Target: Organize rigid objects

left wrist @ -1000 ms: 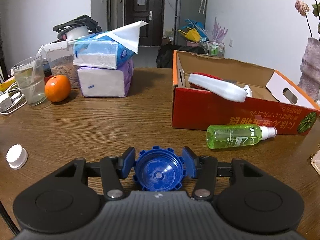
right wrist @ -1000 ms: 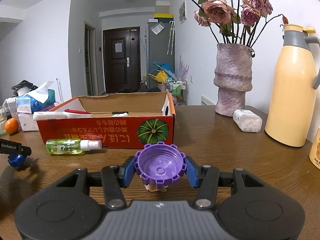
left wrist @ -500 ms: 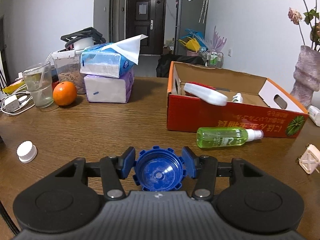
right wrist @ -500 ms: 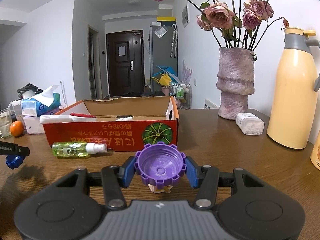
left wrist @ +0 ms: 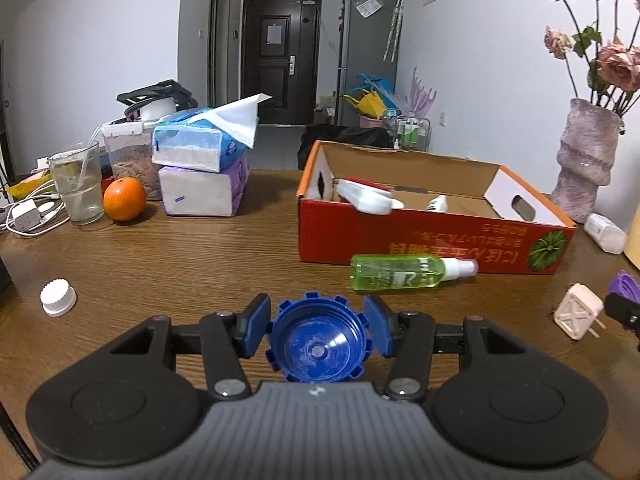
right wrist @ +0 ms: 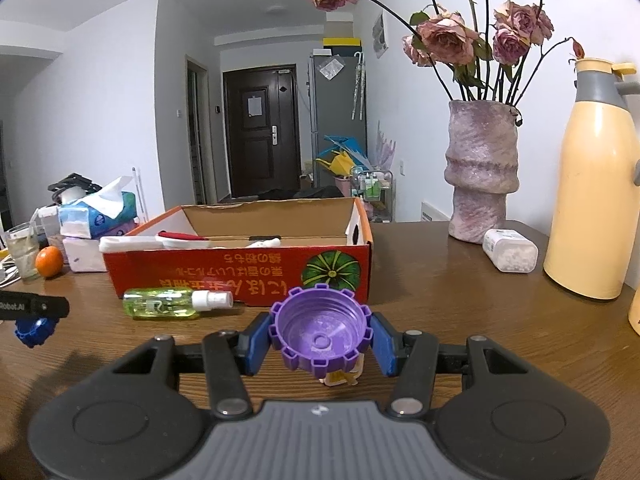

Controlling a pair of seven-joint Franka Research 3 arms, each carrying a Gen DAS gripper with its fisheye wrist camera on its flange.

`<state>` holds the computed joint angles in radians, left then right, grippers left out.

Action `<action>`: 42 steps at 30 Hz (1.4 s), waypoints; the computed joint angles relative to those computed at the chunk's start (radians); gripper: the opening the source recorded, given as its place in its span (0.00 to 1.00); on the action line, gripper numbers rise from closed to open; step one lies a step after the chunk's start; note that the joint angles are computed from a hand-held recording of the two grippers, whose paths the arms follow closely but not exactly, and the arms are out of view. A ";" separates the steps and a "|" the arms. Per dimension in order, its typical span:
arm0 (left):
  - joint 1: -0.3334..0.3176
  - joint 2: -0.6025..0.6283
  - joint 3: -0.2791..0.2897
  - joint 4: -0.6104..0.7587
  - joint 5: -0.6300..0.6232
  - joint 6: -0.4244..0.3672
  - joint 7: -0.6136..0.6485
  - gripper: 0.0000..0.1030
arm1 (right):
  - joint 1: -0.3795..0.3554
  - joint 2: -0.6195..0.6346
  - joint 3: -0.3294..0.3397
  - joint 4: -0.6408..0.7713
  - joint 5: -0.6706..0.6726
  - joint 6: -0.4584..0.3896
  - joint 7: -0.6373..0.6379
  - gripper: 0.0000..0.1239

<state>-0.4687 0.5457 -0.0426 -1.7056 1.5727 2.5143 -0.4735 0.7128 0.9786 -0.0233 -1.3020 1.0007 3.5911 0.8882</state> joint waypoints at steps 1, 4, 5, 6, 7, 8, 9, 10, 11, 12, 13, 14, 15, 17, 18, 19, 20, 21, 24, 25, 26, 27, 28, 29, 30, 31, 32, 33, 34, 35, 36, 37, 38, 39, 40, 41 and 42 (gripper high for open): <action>-0.004 -0.001 -0.001 0.000 0.002 -0.004 -0.001 0.52 | -0.009 -0.004 0.013 -0.007 -0.018 0.005 0.008 0.42; -0.016 -0.003 -0.004 0.003 0.013 -0.013 -0.011 0.52 | -0.020 -0.010 0.029 -0.020 -0.048 0.012 0.023 0.42; -0.019 -0.004 -0.005 0.004 0.018 -0.015 -0.016 0.52 | -0.022 -0.013 0.034 -0.025 -0.057 0.014 0.029 0.42; -0.022 -0.005 -0.006 0.006 0.023 -0.015 -0.021 0.52 | -0.025 -0.015 0.038 -0.030 -0.067 0.016 0.035 0.42; -0.025 -0.004 -0.008 0.008 0.027 -0.017 -0.024 0.52 | -0.029 -0.018 0.045 -0.035 -0.080 0.019 0.043 0.42; -0.027 -0.003 -0.009 0.012 0.029 -0.019 -0.026 0.52 | -0.033 -0.022 0.051 -0.044 -0.093 0.023 0.052 0.42; -0.029 -0.002 -0.011 0.016 0.031 -0.018 -0.027 0.52 | -0.037 -0.025 0.056 -0.049 -0.105 0.025 0.060 0.42; -0.029 0.000 -0.012 0.022 0.033 -0.012 -0.025 0.52 | -0.041 -0.028 0.062 -0.056 -0.120 0.027 0.069 0.42; -0.030 0.002 -0.012 0.026 0.035 -0.009 -0.026 0.52 | -0.046 -0.032 0.069 -0.062 -0.135 0.028 0.079 0.42; -0.033 0.005 -0.013 0.032 0.037 -0.008 -0.028 0.52 | -0.050 -0.034 0.073 -0.067 -0.149 0.029 0.089 0.42; -0.036 0.007 -0.012 0.038 0.037 -0.009 -0.028 0.52 | -0.053 -0.036 0.077 -0.072 -0.161 0.030 0.099 0.42; -0.038 0.009 -0.012 0.042 0.038 -0.010 -0.029 0.52 | -0.055 -0.038 0.079 -0.076 -0.173 0.029 0.108 0.42; -0.041 0.011 -0.011 0.047 0.040 -0.009 -0.034 0.52 | -0.057 -0.039 0.080 -0.078 -0.184 0.029 0.118 0.42; -0.046 0.014 -0.010 0.058 0.040 -0.012 -0.036 0.52 | -0.057 -0.040 0.080 -0.080 -0.203 0.028 0.134 0.42; -0.049 0.017 -0.009 0.065 0.036 -0.018 -0.033 0.52 | -0.055 -0.039 0.076 -0.077 -0.208 0.025 0.139 0.42; -0.053 0.018 -0.009 0.070 0.034 -0.023 -0.030 0.52 | -0.053 -0.036 0.074 -0.074 -0.214 0.023 0.144 0.42; -0.055 0.021 -0.007 0.077 0.032 -0.025 -0.029 0.52 | -0.050 -0.033 0.069 -0.068 -0.216 0.020 0.148 0.42; -0.057 0.025 -0.006 0.085 0.030 -0.025 -0.026 0.52 | -0.043 -0.028 0.058 -0.057 -0.211 0.010 0.149 0.42; -0.065 0.036 0.000 0.107 0.020 -0.034 -0.018 0.52 | -0.029 -0.014 0.036 -0.029 -0.204 -0.008 0.157 0.42; -0.068 0.039 0.001 0.115 0.017 -0.036 -0.016 0.52 | -0.028 -0.010 0.033 -0.020 -0.207 -0.013 0.161 0.42; -0.071 0.043 0.004 0.122 0.014 -0.039 -0.013 0.52 | -0.024 -0.004 0.026 -0.006 -0.207 -0.019 0.165 0.42; -0.074 0.045 0.006 0.128 0.010 -0.043 -0.009 0.52 | -0.018 0.004 0.015 0.010 -0.203 -0.028 0.167 0.42; -0.076 0.049 0.009 0.136 0.007 -0.045 -0.004 0.52 | -0.013 0.012 0.006 0.027 -0.202 -0.037 0.171 0.42; -0.078 0.051 0.011 0.142 0.007 -0.046 -0.004 0.52 | -0.006 0.020 -0.006 0.043 -0.196 -0.045 0.174 0.42; -0.081 0.054 0.015 0.147 0.009 -0.045 -0.006 0.52 | 0.002 0.029 -0.020 0.060 -0.191 -0.053 0.179 0.42; -0.083 0.057 0.017 0.155 0.009 -0.045 -0.005 0.52 | 0.008 0.038 -0.032 0.077 -0.187 -0.061 0.184 0.42; -0.085 0.061 0.020 0.163 0.009 -0.046 -0.004 0.52 | 0.013 0.049 -0.045 0.097 -0.184 -0.072 0.190 0.42; -0.086 0.065 0.022 0.171 0.009 -0.046 -0.003 0.52 | 0.019 0.058 -0.060 0.113 -0.181 -0.083 0.197 0.42; -0.086 0.070 0.025 0.179 0.009 -0.042 -0.002 0.52 | 0.026 0.066 -0.077 0.127 -0.176 -0.095 0.206 0.42; -0.086 0.076 0.027 0.189 0.007 -0.038 0.002 0.52 | 0.034 0.076 -0.099 0.144 -0.172 -0.111 0.218 0.42; -0.086 0.084 0.030 0.201 0.005 -0.035 0.007 0.52 | 0.041 0.085 -0.117 0.156 -0.172 -0.121 0.232 0.42; -0.087 0.092 0.033 0.213 0.001 -0.033 0.013 0.52 | 0.049 0.096 -0.139 0.172 -0.171 -0.134 0.247 0.42; -0.087 0.100 0.037 0.226 -0.004 -0.030 0.019 0.52 | 0.055 0.105 -0.157 0.185 -0.173 -0.143 0.263 0.42; -0.088 0.106 0.041 0.237 -0.007 -0.025 0.021 0.52 | 0.060 0.114 -0.172 0.197 -0.177 -0.151 0.279 0.42; -0.088 0.114 0.046 0.250 -0.007 -0.017 0.020 0.52 | 0.065 0.123 -0.189 0.209 -0.182 -0.160 0.295 0.42; -0.089 0.120 0.052 0.260 -0.008 -0.013 0.021 0.52 | 0.073 0.136 -0.213 0.225 -0.182 -0.172 0.314 0.42; -0.091 0.127 0.056 0.273 -0.011 -0.011 0.025 0.52 | 0.081 0.150 -0.239 0.243 -0.182 -0.186 0.335 0.42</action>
<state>-0.5595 0.6732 0.0139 -1.4328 1.5613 2.5034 -0.4487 0.7939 1.1281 -0.2621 -1.0589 0.8188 3.4049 1.2234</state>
